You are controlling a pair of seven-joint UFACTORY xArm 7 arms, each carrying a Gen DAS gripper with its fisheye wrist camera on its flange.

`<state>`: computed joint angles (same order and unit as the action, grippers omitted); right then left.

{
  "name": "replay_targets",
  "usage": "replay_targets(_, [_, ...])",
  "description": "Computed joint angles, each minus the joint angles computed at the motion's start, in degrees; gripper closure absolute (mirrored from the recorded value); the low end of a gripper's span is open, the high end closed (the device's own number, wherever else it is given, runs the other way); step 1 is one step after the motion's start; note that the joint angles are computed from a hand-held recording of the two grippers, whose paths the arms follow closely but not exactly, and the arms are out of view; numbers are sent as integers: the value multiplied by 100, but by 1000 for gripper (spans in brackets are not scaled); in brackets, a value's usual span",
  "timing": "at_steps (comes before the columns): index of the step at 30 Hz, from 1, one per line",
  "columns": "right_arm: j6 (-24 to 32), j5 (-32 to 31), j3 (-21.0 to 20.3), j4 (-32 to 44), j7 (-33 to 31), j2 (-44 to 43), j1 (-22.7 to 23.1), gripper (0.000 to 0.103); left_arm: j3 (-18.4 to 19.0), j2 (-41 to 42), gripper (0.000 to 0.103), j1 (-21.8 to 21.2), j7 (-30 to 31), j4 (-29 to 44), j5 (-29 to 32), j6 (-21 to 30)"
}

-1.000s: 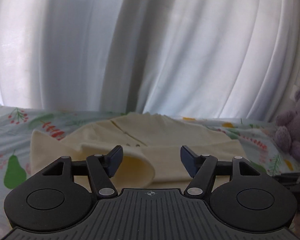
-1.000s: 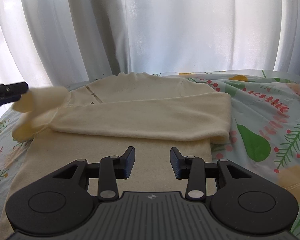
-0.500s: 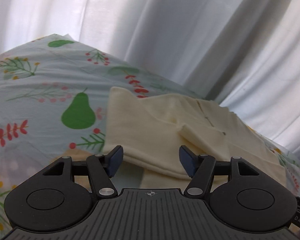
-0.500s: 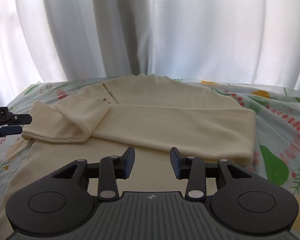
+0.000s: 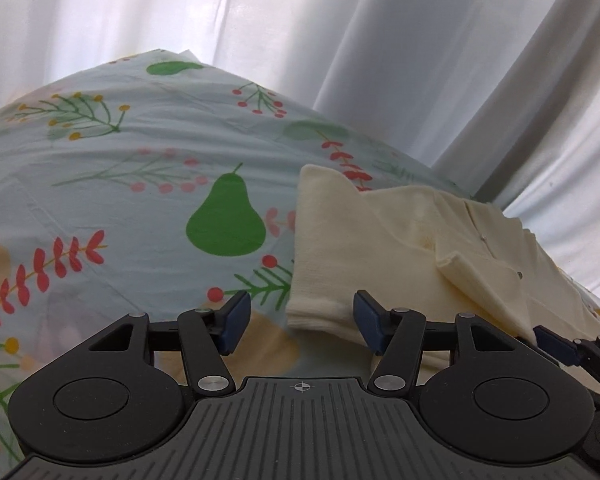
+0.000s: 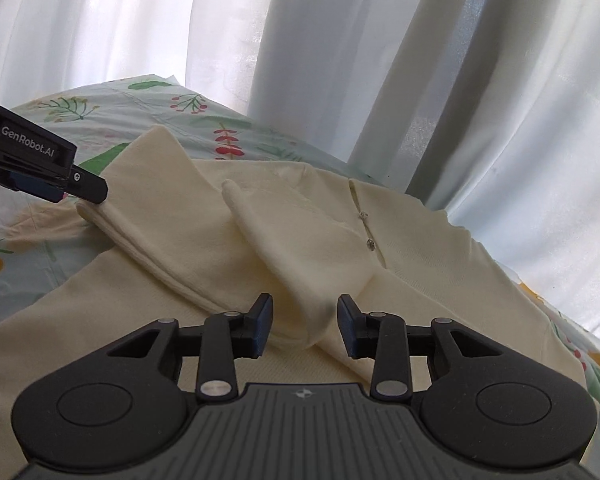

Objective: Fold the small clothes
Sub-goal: 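Fold the held sleeve across the body with the left tool and release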

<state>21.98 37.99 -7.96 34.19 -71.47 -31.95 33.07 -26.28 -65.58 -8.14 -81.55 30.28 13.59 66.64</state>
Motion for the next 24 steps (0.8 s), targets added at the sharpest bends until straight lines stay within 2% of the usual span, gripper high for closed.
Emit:
replay_targets(1, [-83, 18, -3, 12, -24, 43, 7, 96, -12, 28, 41, 1, 23, 16, 21, -5])
replay_targets(3, [-134, 275, -158, 109, 5, 103, 103, 97, -14, 43, 41, -14, 59, 19, 57, -46])
replay_targets(5, [-37, 714, -327, 286, 462, 128, -1, 97, 6, 61, 41, -32, 102, 10, 78, -130])
replay_targets(8, [300, 1034, -404, 540, 1805, 252, -720, 96, 10, 160, 41, -33, 189, 16, 131, -305])
replay_targets(10, [552, 856, -348, 668, 2725, 479, -1342, 95, 12, 294, 41, -27, 258, 29, 165, -479])
replay_targets(11, [755, 586, -385, 765, 3080, 635, -1548, 91, 12, 384, 41, -17, 286, 43, 178, -567])
replay_targets(13, [1341, 276, -296, 1018, 3364, 1008, -2104, 84, 21, 558, 41, -1, 337, 87, 200, -721])
replay_targets(14, [1430, 481, -456, 1024, 3165, 996, -2061, 83, 23, 629, 40, 3, 352, 101, 211, -789])
replay_targets(15, [1397, 462, -399, 1000, 3035, 977, -2151, 82, 21, 688, 40, 9, 357, 118, 219, -835])
replay_targets(17, [988, 167, -116, 845, 2751, 840, -2288, 69, 33, 803, 40, 3, 388, 137, 236, -928])
replay_targets(18, [765, 117, -66, 728, 2449, 742, -2229, 69, 31, 872, 40, 11, 392, 164, 239, -948])
replay_targets(20, [-38, -106, 64, 278, 1567, 442, -1962, 69, 66, 944, 40, -13, 412, 181, 234, -987])
replay_targets(21, [-638, -281, 108, -10, 1019, 305, -1732, 69, 82, 961, 40, -23, 423, 186, 237, -999])
replay_targets(22, [-1053, -366, 25, -218, 637, 211, -1465, 69, 91, 971, 40, -31, 435, 188, 242, -999])
replay_targets(24, [-1691, -442, -443, -579, -233, -24, -648, 69, 118, 1000, 40, -52, 479, 193, 242, -971])
